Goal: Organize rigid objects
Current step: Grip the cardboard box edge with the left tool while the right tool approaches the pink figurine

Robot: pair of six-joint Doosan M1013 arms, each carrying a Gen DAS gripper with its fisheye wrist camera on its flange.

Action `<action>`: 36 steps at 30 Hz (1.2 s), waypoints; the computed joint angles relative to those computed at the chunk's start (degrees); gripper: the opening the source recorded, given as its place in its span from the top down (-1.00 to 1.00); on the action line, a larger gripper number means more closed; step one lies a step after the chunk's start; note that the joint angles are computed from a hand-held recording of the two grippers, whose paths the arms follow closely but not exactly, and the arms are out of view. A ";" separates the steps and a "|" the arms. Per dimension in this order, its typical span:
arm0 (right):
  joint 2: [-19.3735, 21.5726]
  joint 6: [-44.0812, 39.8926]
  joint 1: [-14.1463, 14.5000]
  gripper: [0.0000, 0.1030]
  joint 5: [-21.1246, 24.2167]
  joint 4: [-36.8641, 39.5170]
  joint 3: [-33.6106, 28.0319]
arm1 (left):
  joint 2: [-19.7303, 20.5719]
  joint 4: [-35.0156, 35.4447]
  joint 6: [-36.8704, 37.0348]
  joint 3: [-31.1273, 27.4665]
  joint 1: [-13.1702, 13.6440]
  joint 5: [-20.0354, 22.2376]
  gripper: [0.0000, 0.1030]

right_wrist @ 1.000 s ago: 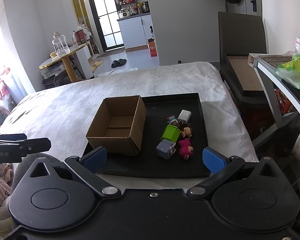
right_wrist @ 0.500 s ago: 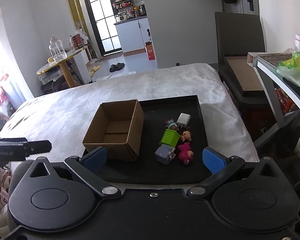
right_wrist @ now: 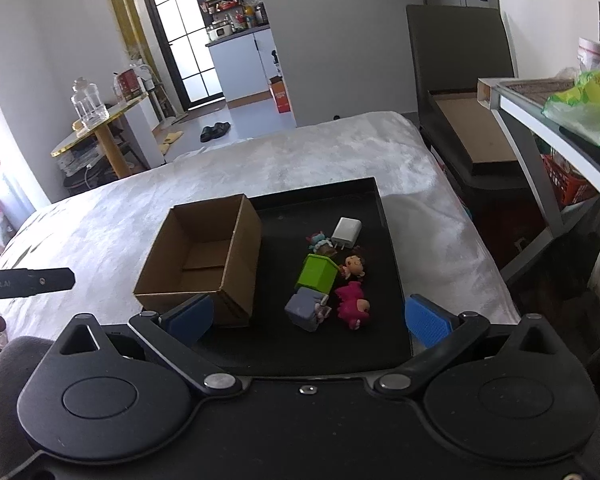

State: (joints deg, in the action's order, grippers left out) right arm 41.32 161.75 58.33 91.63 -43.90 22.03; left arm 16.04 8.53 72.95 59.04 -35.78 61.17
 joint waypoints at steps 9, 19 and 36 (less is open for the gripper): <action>-1.41 2.90 -1.27 -1.00 -1.54 2.00 4.46 | 3.48 1.03 -1.27 -3.55 1.25 2.97 -0.94; -2.25 4.56 -3.45 -0.99 -1.84 4.56 8.03 | 8.17 0.72 -1.88 -8.86 2.62 8.46 -0.91; -2.75 4.29 -7.30 -0.91 -4.35 14.72 13.41 | 16.19 -0.29 -4.73 -17.62 4.05 19.49 -0.49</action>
State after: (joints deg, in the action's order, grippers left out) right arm 38.57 166.04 51.03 87.28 -29.17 35.44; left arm 32.23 8.24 68.22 41.42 -31.73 80.65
